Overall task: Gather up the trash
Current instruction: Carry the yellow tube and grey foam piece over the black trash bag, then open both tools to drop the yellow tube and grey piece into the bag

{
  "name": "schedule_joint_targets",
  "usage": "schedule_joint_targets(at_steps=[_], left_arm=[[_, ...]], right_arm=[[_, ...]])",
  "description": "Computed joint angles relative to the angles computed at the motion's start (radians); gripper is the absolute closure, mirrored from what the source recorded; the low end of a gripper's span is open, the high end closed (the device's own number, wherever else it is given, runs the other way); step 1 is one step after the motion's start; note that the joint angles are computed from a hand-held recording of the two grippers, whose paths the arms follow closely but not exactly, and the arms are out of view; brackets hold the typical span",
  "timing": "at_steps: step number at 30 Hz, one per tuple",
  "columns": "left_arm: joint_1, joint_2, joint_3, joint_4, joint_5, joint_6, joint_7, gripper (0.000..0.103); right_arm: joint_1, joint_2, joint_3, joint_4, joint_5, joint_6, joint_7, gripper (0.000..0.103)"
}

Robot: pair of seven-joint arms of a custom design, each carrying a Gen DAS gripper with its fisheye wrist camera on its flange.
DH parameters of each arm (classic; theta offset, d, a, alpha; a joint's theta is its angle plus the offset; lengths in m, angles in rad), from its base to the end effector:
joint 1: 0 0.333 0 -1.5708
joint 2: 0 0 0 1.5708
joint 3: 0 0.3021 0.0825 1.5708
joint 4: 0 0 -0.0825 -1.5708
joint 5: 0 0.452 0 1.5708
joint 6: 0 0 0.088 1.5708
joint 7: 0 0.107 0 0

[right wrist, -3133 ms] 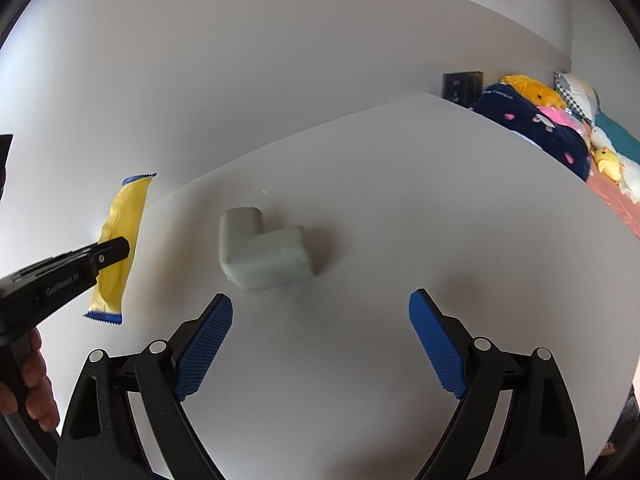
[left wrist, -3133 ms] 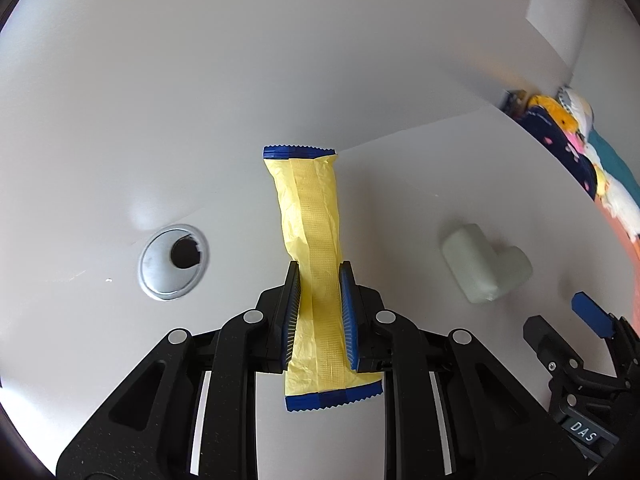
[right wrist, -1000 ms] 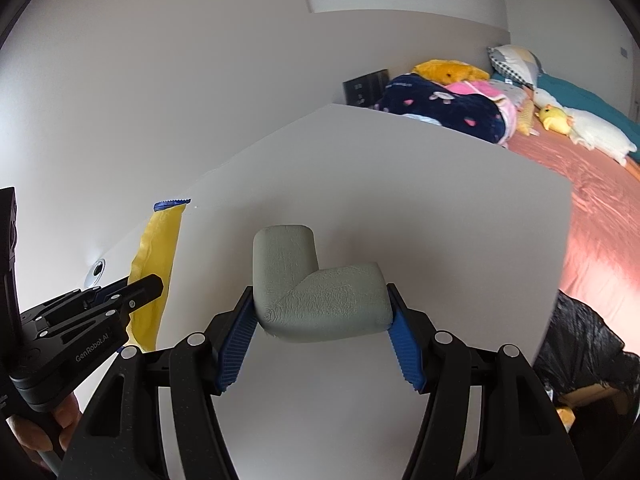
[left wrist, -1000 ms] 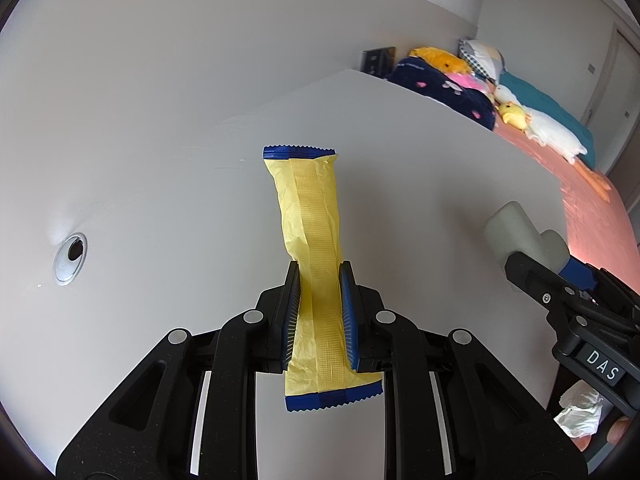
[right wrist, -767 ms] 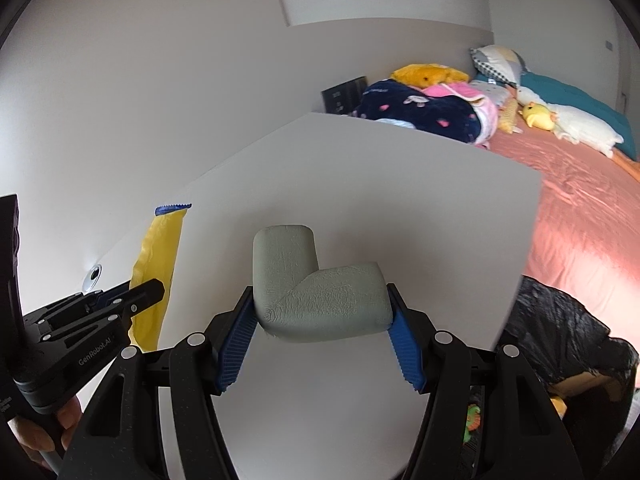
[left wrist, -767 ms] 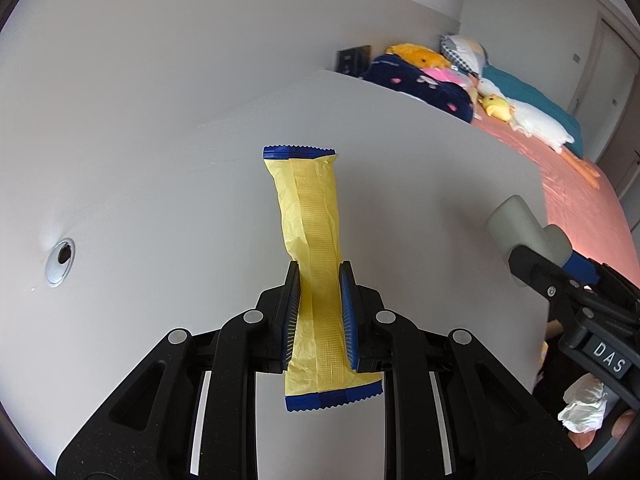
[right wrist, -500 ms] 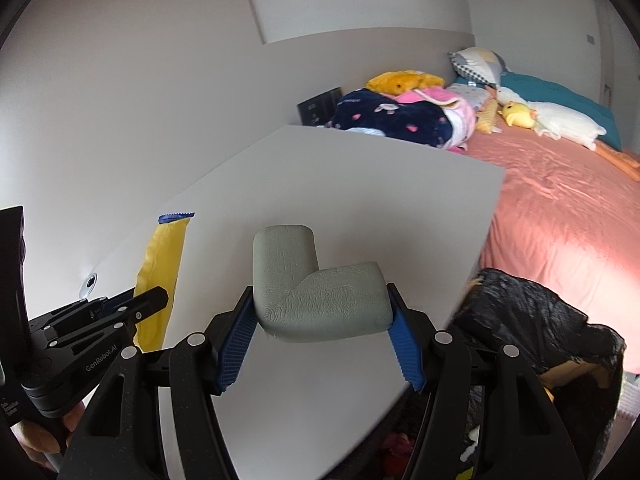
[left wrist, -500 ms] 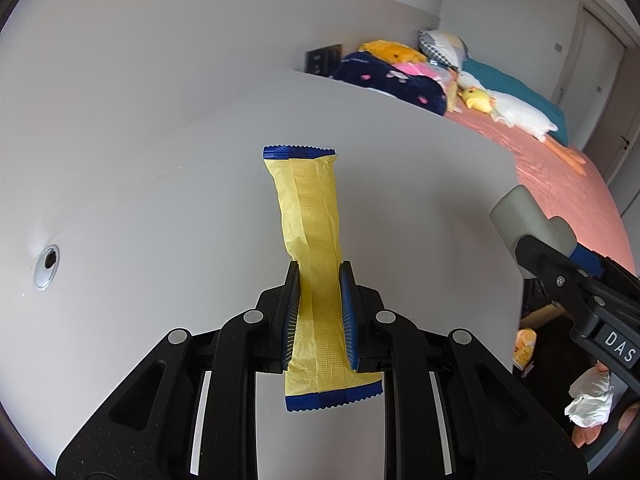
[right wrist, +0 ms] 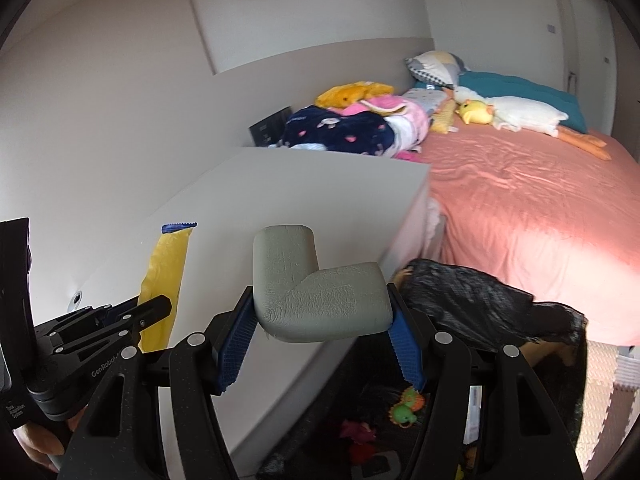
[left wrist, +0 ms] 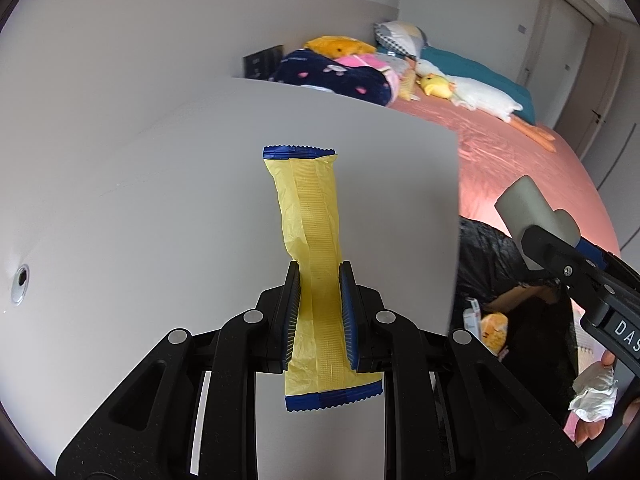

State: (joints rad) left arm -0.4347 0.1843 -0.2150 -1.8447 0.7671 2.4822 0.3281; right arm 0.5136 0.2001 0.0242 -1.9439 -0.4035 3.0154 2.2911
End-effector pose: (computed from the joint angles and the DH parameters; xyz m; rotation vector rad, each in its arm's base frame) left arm 0.5623 -0.4226 0.4332 -1.9054 1.7295 -0.7004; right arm 0.5874 0.3831 0.4305 -1.7714 1.4601 -0.4262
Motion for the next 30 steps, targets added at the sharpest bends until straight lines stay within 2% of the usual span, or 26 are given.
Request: schedule_joint_targets(at_steps=[3,9,30], left_arm=[[-0.008,0.024,-0.003,0.031,-0.005,0.004,0.019,0.084],[-0.035,0.081,0.0,0.102,-0.028,0.017,0.073,0.084],[-0.144,0.261,0.019,0.347,-0.145,0.01,0.32,0.084]], right_arm=[[0.01,-0.03,-0.031,-0.035,-0.049,0.01,0.057,0.039],[-0.016,-0.086,-0.045,-0.095,-0.164,0.014,0.18,0.039],[-0.238,-0.243,0.048,-0.256,-0.482,-0.014,0.548,0.039]])
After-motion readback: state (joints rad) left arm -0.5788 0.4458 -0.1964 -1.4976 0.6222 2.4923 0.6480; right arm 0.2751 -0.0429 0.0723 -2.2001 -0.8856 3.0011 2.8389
